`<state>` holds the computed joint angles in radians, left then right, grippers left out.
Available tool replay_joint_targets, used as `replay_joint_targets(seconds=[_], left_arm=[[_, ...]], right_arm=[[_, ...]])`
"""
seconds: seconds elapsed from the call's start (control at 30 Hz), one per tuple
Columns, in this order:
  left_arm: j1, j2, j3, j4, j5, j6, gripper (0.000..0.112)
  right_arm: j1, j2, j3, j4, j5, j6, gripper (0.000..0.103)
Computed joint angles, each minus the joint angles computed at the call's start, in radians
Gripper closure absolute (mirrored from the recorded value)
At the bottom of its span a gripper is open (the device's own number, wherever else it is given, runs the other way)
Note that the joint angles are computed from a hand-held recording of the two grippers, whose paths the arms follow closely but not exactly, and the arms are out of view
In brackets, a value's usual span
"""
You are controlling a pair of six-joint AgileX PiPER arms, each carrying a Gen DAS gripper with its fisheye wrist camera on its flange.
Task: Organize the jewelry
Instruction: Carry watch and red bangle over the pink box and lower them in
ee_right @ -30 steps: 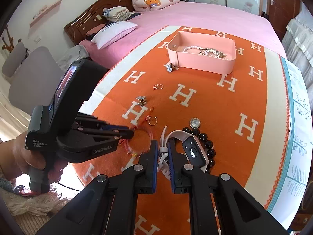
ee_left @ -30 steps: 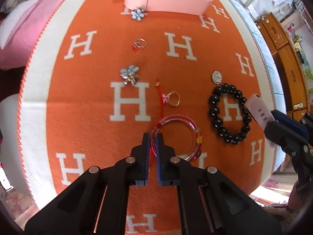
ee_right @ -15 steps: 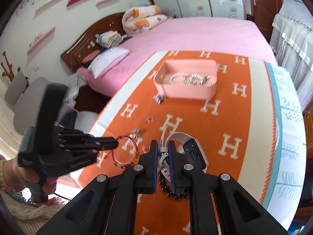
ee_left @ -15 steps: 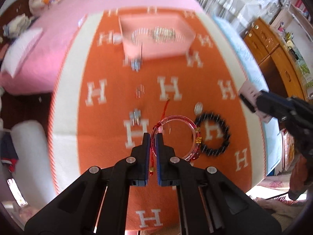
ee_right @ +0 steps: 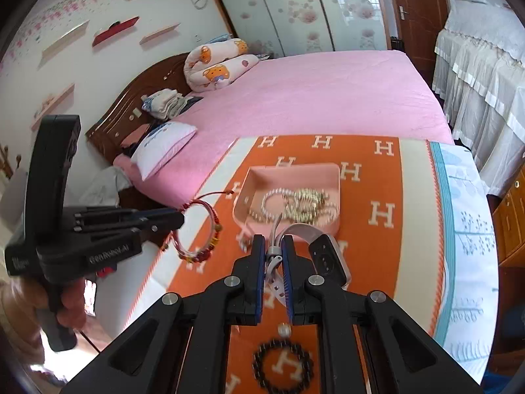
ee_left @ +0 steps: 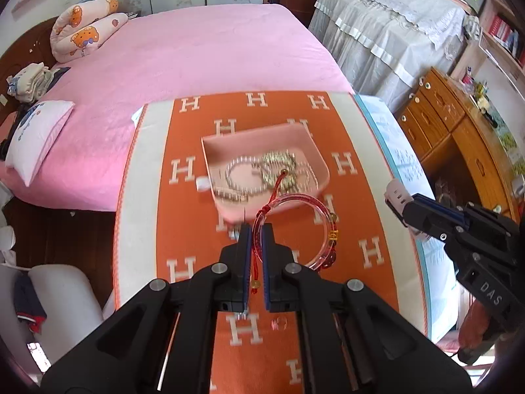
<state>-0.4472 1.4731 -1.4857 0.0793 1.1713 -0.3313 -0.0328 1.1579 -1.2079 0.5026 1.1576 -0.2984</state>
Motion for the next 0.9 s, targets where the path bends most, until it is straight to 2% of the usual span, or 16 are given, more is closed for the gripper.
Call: replay_joint_targets(seconds=[0.27, 0.5, 0.7, 0.77, 0.83, 0.9], left_arm=[[0.114, 0.265, -0.168, -0.068, -0.068, 0.072, 0.109], [0.157, 0.467, -0.235, -0.081, -0.15, 0.104, 0.109], [0.163, 0.563, -0.253, -0.091, -0.197, 0.145, 0.107], [0.177, 0.58, -0.264, -0.147, -0.178, 0.195, 0.095], [0.194, 0.583, -0.259, -0.198, -0.177, 0.238, 0.06], [0.196, 0.561, -0.232, -0.205, -0.202, 0.245, 0.053]], right_arm=[[0.095, 0.3, -0.225, -0.014, -0.089, 0.171, 0.093], [0.16, 0.552, -0.393, -0.059, -0.146, 0.285, 0.093], [0.201, 0.73, -0.491, -0.12, -0.178, 0.359, 0.093], [0.208, 0.793, -0.533, -0.14, -0.16, 0.386, 0.093], [0.209, 0.833, -0.542, -0.144, -0.161, 0.397, 0.09], [0.205, 0.852, -0.537, -0.12, -0.174, 0.39, 0.084]])
